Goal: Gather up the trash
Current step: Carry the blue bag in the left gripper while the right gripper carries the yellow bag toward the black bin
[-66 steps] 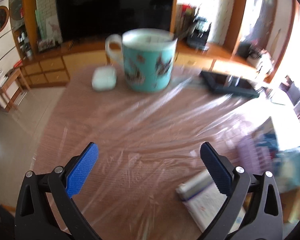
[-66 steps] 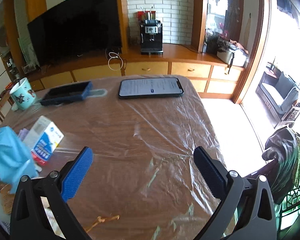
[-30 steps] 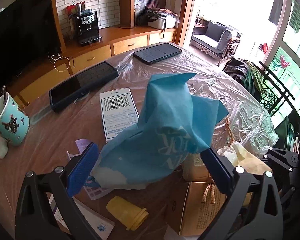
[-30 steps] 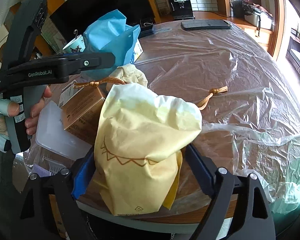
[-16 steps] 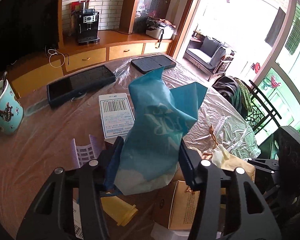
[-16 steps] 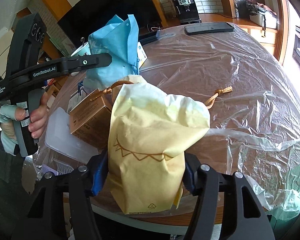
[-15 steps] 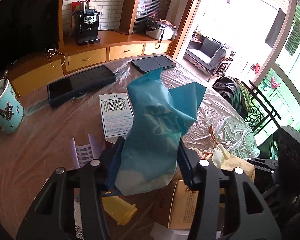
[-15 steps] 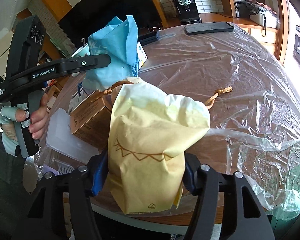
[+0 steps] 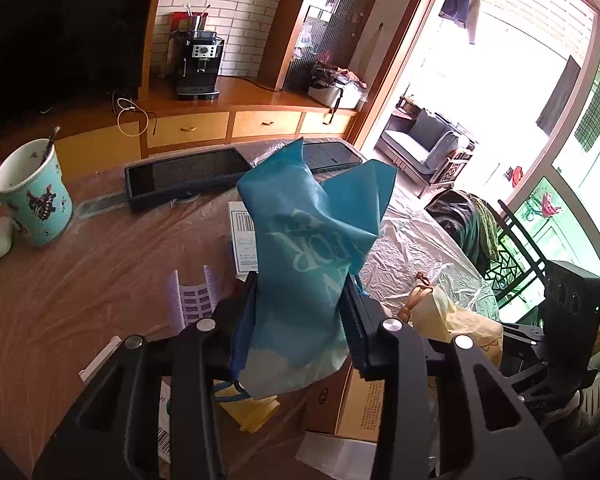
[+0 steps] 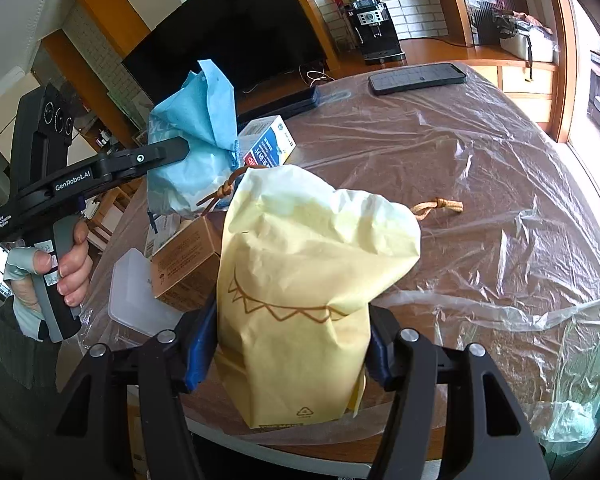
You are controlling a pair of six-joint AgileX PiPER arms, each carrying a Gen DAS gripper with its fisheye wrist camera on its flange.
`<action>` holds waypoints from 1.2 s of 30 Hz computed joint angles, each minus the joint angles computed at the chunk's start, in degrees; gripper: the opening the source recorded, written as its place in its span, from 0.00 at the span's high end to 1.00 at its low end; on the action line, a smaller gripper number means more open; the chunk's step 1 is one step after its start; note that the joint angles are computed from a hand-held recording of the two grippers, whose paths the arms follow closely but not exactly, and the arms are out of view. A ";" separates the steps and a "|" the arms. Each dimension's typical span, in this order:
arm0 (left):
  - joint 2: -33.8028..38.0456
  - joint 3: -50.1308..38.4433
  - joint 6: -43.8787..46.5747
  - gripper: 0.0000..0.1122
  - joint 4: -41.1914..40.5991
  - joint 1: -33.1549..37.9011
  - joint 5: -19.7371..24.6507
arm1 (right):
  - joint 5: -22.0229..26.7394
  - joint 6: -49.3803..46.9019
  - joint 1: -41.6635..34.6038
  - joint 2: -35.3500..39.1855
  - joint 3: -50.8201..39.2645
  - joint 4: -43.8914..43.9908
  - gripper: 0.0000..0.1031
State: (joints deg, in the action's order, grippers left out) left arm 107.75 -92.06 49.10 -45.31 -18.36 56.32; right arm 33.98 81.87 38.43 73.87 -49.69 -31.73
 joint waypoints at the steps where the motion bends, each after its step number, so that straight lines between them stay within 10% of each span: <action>1: -0.70 0.71 0.09 0.64 -0.43 0.25 -0.44 | 0.07 0.20 0.10 0.02 -0.23 -0.49 0.42; 17: -15.92 15.16 4.57 0.64 -6.94 7.24 -4.16 | 2.84 -9.61 -0.23 2.42 -7.84 0.75 0.42; 36: -36.52 37.18 19.52 0.64 -14.32 22.25 8.92 | 10.19 4.57 18.97 -4.09 -5.91 -10.56 0.42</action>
